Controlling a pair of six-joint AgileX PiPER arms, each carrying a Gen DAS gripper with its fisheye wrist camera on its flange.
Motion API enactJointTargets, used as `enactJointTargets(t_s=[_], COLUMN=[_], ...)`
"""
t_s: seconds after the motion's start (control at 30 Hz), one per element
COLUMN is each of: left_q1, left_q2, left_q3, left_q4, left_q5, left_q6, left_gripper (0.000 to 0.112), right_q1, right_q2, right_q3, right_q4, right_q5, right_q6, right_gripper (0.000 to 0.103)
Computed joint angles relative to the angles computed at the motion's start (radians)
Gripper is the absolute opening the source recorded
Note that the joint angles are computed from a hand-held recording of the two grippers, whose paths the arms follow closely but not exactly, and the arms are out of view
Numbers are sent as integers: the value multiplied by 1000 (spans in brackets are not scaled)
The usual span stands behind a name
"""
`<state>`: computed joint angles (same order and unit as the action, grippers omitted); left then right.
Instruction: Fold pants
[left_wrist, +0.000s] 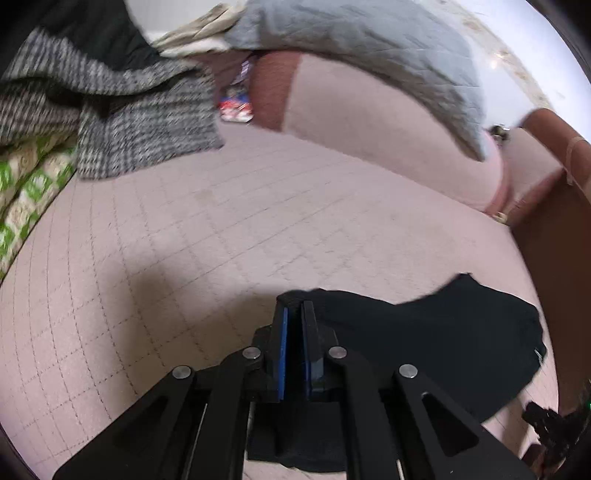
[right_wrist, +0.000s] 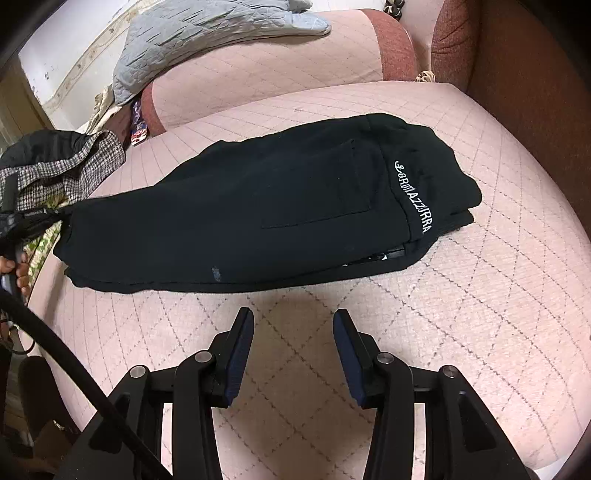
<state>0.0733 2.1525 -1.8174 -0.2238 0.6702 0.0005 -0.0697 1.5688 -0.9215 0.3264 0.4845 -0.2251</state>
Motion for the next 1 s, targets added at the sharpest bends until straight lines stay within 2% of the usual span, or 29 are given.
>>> enactJointTargets(t_s=[0.07, 0.1, 0.13, 0.2, 0.33, 0.4, 0.47, 0.53, 0.57, 0.6, 0.7, 0.73, 0.77, 0.83, 0.93, 1.0], left_q1=[0, 10, 21, 29, 23, 22, 17, 18, 21, 28, 36, 47, 51, 53, 48, 38], left_q2=[40, 59, 59, 19, -45, -32, -20, -1, 11, 25, 26, 25, 21, -9, -64, -84], left_q3=[-32, -45, -29, 62, 186, 179, 164, 132, 109, 83, 49, 44, 46, 75, 134, 157], left_q4=[64, 35, -8, -50, -35, -28, -20, -40, -82, -127, -169, -206, -215, -223, -193, -112], left_q5=[50, 97, 111, 78, -8, -9, -14, 4, 34, 67, 136, 168, 179, 195, 189, 177], left_q6=[-70, -62, -36, 5, 10, -1, -5, 34, 81, 118, 122, 127, 120, 114, 102, 41], left_gripper=[9, 14, 19, 28, 59, 63, 63, 59, 48, 21, 6, 6, 6, 6, 1, 1], right_q1=[9, 14, 18, 11, -39, -77, -113, -139, -140, -136, -148, -158, -164, -174, -179, -179], right_q2=[1, 2, 2, -13, -20, -7, 15, 30, 39, 58, 122, 135, 153, 181, 181, 166], right_q3=[-1, -3, -9, -9, -45, -63, -90, -114, -125, -147, -202, -212, -234, -274, -293, -292], right_q4=[-12, -25, -51, -102, -268, -391, -424, -429, -463, -515, -473, -435, -375, -260, -195, -232], right_q5=[-3, -6, -6, -22, -64, -90, -86, -88, -88, -76, -55, -54, -42, -1, 15, 15], right_q6=[13, 24, 46, 88, 282, 439, 499, 523, 557, 611, 585, 543, 479, 354, 277, 319], right_gripper=[49, 49, 49, 50, 67, 67, 67, 67, 67, 68, 68, 66, 48, 20, 5, 4])
